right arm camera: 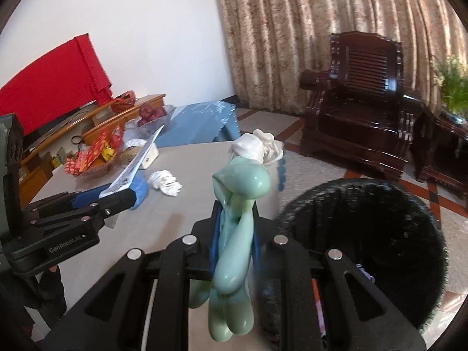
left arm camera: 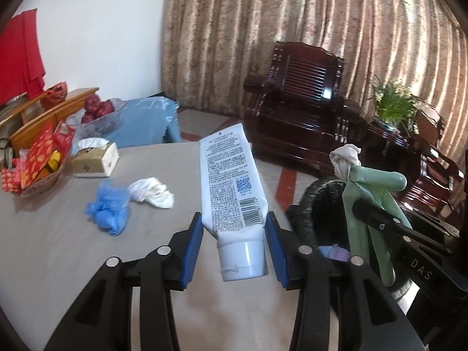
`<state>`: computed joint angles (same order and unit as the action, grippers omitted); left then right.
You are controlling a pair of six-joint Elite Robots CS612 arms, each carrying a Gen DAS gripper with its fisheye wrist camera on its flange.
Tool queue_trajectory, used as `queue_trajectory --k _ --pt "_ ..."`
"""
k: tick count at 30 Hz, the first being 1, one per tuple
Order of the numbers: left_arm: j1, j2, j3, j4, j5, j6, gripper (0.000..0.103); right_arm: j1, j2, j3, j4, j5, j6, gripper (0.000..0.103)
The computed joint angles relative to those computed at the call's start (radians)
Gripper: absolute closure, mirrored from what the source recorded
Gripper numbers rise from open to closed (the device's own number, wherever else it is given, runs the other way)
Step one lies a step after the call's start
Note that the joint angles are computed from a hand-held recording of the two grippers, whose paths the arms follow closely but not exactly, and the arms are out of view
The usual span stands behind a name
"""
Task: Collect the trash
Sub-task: 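Carry the tube and glove over the bin and release both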
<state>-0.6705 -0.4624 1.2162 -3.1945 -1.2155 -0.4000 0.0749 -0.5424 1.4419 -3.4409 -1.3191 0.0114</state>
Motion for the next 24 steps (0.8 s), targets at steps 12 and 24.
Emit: queue_trajectory --k 12,24 --pt "-0.028 0.034 -0.075 0.025 -0.074 0.074 0.06 -0.044 -0.027 0.088 -0.08 -0.096 0.05 0.086" --pt "-0.048 0.105 -0.212 0.092 -0.171 0.153 0.06 -0.084 -0.035 0.144 -0.121 -0.174 0.093 0.086"
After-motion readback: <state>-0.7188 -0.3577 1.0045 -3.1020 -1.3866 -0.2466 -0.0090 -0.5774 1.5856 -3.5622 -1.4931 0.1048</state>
